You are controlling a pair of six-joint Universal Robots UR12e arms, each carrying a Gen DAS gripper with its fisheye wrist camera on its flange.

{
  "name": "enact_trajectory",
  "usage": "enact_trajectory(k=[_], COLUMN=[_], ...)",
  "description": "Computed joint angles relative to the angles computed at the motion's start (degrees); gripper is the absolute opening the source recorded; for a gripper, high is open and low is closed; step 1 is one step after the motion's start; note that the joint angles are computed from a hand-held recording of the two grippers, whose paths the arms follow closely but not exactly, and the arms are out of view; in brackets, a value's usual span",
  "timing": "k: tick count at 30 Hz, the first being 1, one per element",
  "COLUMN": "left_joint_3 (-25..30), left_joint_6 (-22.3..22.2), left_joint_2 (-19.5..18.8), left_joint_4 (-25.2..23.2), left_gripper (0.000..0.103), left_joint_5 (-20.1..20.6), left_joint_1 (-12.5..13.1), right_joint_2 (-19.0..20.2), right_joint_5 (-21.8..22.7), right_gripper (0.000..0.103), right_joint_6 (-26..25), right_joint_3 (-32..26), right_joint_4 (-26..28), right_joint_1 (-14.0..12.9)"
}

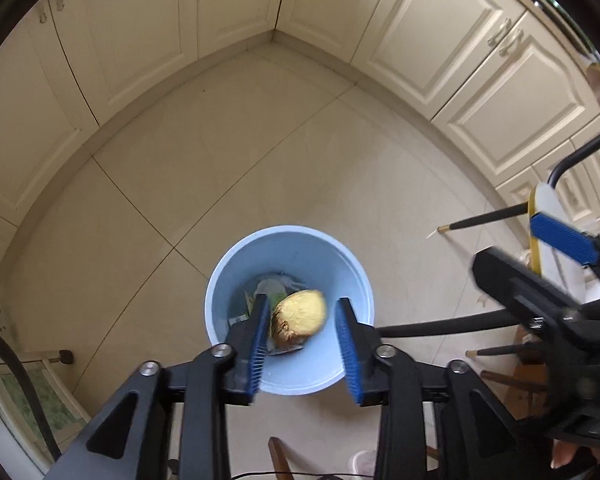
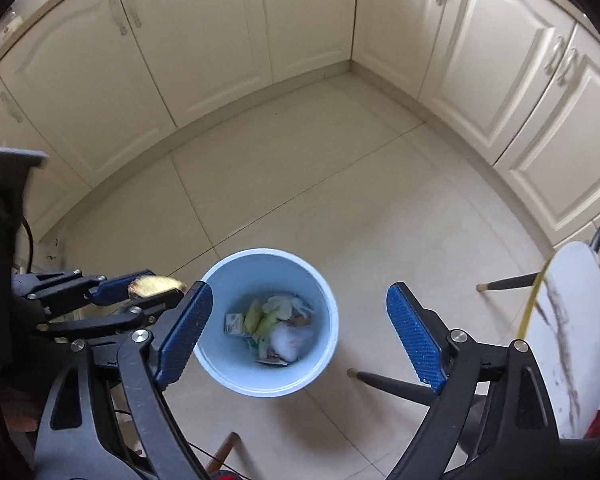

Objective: Collect trash
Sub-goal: 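Carry packet and ginger over the blue bin and open both grippers, then move both tools back toward the table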

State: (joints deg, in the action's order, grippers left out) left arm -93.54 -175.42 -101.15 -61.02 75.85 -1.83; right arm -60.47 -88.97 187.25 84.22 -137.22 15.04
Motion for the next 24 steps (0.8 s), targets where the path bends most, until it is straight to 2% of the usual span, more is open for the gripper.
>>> enact_trajectory(k=[1,2,7,10,12,16,18,19,23,24], left_joint_3=[0.6,0.7,1.1,0.8,0.4,-1.1,-1.6,-2.0,-3.1,-3.4], left_joint_6=[-0.1,-0.1,-2.1,-4.0,-4.8,-7.6,-7.9,-8.2,-9.5,-9.9], left_joint_2=[-0.4,-0.3,1.2,3.2,4.6,8.5,10.2,11.1,14.5,15.0], left_joint_4=[-0.1,0.3,1.9,5.0,7.5,14.6,17.6,19.2,28.0,30.0], left_gripper=[0.052,0.058,0.059,0.059,0.059,0.061,0.065,0.07,0.08,0.081], left_joint_5=[0.4,1.1,3.1,6.2,7.4,9.7,10.5,10.8,11.8,12.9], left_joint_1=[-0.4,-0.4,0.3,0.8,1.1,1.4,1.1,0.8,-1.3,-2.5], right_joint_2=[-0.3,-0.4,-1.9,-3.8,-5.2,-8.6,-10.5,-11.4,-16.3,-17.4], right_joint_5=[0.2,0.2,0.6,0.3,0.2,-1.2,-3.2,-4.6,-9.6,-10.8], right_gripper=[0.088,0.089,0.089,0.089,0.094,0.095,0.098,0.099,0.103,0.103], right_joint_6=[0.1,0.2,1.0,1.0,0.7,-0.2,-1.1,-1.5,-3.3,-3.6], right_joint_3=[0.1,0.0,0.2,1.1,1.9,3.6,4.8,5.0,7.6,8.3], right_joint_4=[-0.2,-0.1,-1.7,-4.2,-6.4,-11.9,-15.8,-16.8,-23.1,-24.3], right_joint_1=[-0.1,-0.2,0.0,0.6,0.9,1.8,2.6,3.1,4.5,4.7])
